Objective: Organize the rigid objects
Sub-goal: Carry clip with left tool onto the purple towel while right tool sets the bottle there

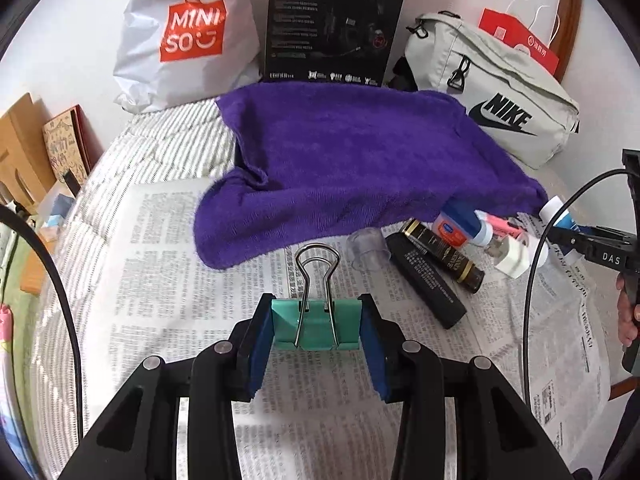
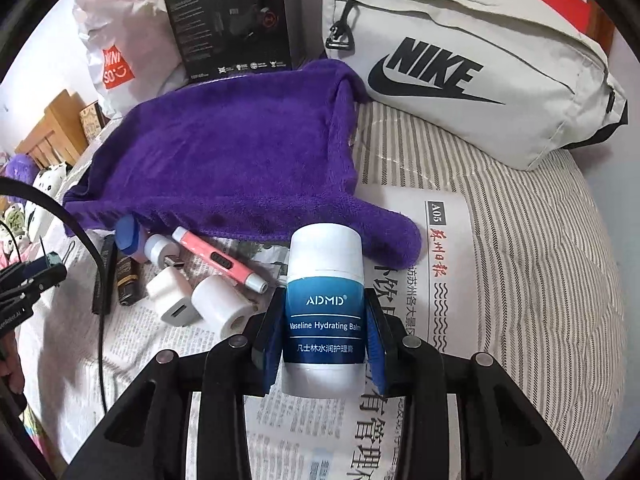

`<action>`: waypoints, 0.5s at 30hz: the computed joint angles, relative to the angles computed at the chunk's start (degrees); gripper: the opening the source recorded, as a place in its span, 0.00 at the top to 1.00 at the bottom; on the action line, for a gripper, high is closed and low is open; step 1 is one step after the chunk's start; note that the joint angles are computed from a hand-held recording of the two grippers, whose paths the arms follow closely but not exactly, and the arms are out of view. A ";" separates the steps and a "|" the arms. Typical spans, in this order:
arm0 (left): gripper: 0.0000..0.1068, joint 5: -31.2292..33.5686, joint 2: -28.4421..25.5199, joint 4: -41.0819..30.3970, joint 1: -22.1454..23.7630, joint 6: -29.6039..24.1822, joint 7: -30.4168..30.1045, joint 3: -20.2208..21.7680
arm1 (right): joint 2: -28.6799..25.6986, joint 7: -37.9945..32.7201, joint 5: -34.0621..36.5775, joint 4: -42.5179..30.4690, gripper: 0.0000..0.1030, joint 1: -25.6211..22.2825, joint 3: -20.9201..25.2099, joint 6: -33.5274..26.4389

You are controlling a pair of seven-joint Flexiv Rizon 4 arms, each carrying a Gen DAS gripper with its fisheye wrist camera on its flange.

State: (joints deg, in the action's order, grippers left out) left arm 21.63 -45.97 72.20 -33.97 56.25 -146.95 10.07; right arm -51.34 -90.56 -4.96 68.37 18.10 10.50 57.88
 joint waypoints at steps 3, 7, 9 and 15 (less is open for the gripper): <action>0.63 0.67 0.80 -0.06 -0.47 -0.62 -0.28 0.51 | 0.29 -1.50 0.32 -0.04 0.65 -0.44 0.95 -0.20; 0.63 1.27 1.61 -0.19 -0.33 -1.36 -0.11 0.43 | 0.69 -1.72 0.61 0.05 0.65 -0.21 0.89 0.12; 0.63 1.72 1.96 -0.47 -0.27 -1.91 0.04 0.42 | 0.83 -2.03 0.59 -0.08 0.65 -0.02 0.88 0.13; 0.63 2.57 2.89 -1.01 0.67 -1.76 1.32 0.10 | 0.28 -4.41 1.50 -2.65 0.65 -0.23 2.42 -1.20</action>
State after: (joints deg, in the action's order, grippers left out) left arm 24.20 -43.08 71.20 -33.30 54.49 -145.63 10.17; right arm -51.06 -94.96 -3.46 65.72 17.87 12.92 56.68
